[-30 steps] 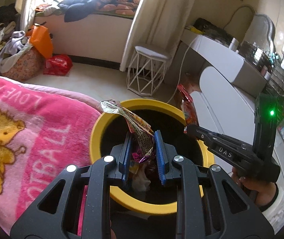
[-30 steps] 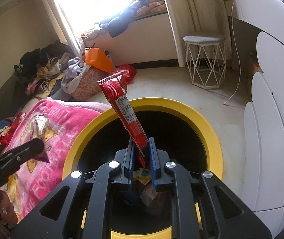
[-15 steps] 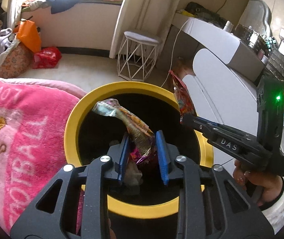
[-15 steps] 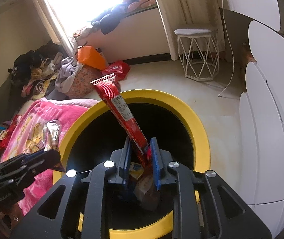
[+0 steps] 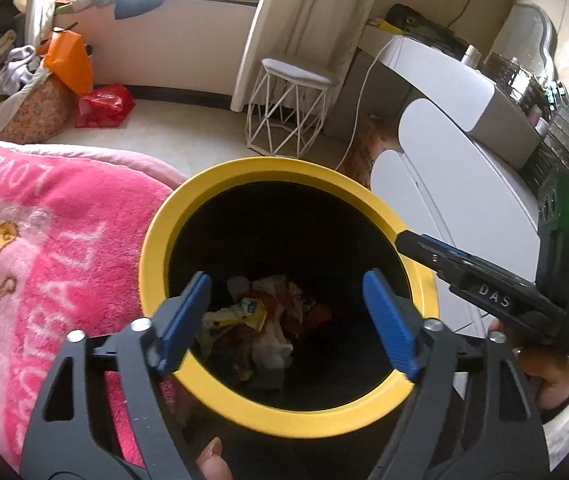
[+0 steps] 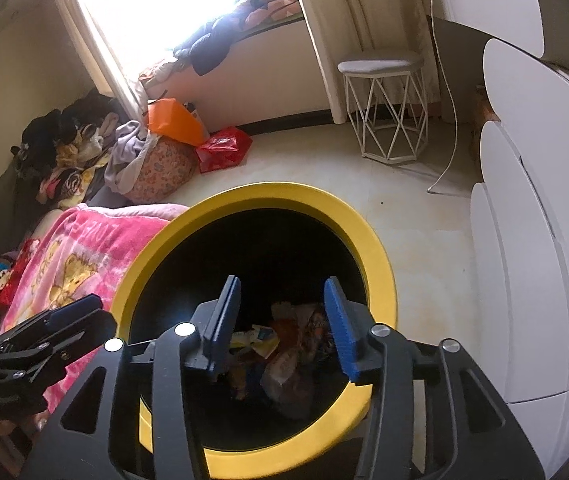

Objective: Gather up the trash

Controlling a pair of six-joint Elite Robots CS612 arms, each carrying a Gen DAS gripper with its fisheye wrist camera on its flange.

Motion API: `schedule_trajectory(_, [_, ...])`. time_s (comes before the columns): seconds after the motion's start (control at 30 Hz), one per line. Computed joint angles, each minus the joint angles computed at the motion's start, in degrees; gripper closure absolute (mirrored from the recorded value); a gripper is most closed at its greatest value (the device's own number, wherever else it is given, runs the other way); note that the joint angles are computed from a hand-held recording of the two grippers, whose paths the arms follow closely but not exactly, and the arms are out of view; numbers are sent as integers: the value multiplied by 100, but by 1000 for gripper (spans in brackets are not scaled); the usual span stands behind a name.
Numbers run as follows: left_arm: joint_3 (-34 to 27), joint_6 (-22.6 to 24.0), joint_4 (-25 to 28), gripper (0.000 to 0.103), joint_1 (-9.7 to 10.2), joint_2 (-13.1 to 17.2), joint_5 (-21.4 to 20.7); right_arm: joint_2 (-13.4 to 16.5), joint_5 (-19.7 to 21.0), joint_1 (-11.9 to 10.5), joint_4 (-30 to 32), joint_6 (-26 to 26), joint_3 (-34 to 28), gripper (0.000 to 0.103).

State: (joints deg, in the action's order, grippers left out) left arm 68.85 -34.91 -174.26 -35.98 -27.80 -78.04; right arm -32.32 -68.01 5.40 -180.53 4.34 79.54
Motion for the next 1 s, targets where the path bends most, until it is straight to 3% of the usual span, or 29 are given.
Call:
schedule_trajectory(0.13, [119, -51, -73, 11, -19, -74, 183, -32, -51, 5, -86, -8, 55, 45])
schedule_trajectory(0.33, [313, -176, -132, 11, -34, -195, 433, -96, -135, 21, -243, -18, 163, 30])
schedule_trajectory(0.47, [440, -269, -189, 11, -40, -273, 563, -139, -181, 40, -313, -44, 221, 28])
schedule_trajectory(0.53, [531, -308, -233, 11, -41, -319, 636, -157, -196, 51, -337, -55, 246, 20])
schedule_trajectory(1.0, [1181, -618, -439, 11, -126, -665, 1322, -316, -152, 197, -643, -346, 486, 16])
